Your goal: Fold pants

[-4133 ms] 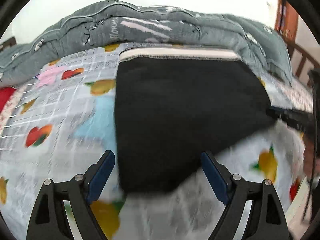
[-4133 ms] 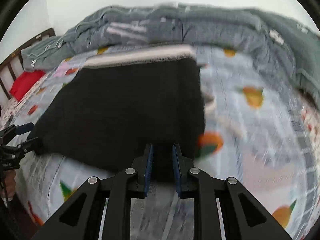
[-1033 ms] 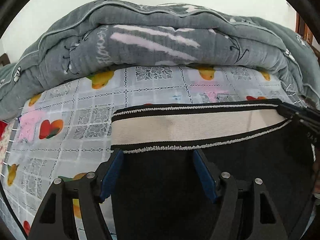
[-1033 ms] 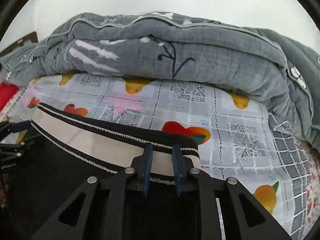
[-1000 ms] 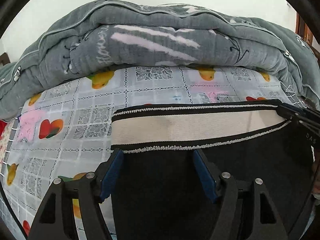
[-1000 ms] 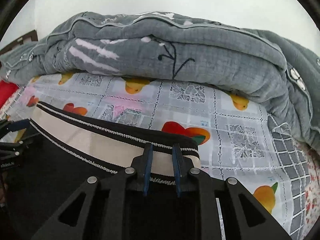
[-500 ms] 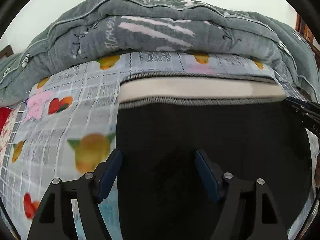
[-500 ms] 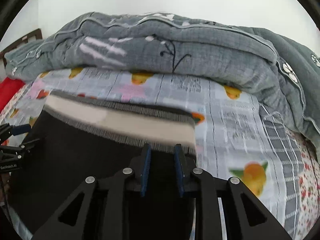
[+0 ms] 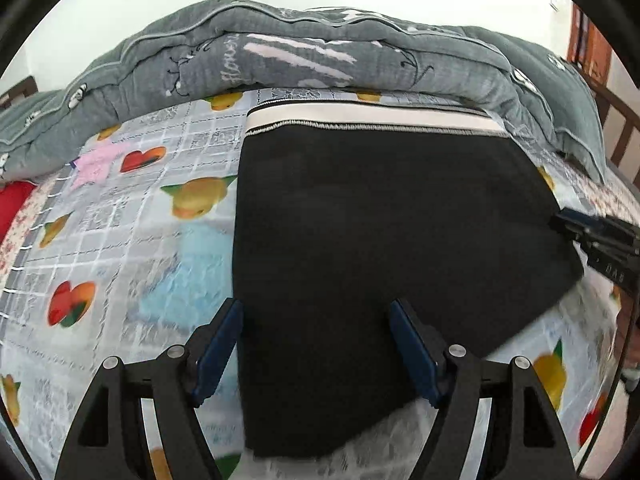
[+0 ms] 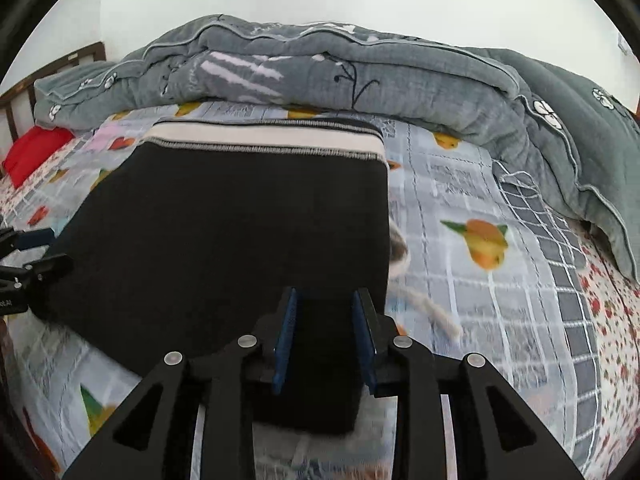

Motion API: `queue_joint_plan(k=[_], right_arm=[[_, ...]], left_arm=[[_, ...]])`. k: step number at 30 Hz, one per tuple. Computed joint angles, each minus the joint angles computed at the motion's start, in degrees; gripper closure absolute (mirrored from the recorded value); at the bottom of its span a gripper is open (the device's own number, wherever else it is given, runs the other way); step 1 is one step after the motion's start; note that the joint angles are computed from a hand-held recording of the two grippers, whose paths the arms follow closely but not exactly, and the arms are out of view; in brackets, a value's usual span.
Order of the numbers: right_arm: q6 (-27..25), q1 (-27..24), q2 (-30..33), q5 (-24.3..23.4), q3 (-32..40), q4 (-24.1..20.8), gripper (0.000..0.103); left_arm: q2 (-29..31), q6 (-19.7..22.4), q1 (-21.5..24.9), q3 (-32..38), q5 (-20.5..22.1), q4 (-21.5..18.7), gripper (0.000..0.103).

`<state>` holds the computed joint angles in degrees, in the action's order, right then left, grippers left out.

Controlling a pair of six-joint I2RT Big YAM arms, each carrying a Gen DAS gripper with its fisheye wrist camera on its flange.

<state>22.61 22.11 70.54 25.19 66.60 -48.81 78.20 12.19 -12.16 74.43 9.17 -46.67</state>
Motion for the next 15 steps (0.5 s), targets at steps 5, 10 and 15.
queue_joint_plan(k=[5,10,15], right_arm=[[3.72,-0.34,-3.69,-1.15,-3.01,0.37,0.069],[7.26,1.22,-4.15,-0.55,-3.37,1.51,0.069],[6.44,2.80,-3.01,1.75,-5.16,0.49,0.069]], left_arm=[[-3.39,2.09,1.52,-3.14,0.37,-0.04,0.028],[-5.26,-0.08,1.11,-4.92,-1.29,2.13,0.028],[-5.06,-3.42,2.65,-6.97,0.42,0.58,0.026]])
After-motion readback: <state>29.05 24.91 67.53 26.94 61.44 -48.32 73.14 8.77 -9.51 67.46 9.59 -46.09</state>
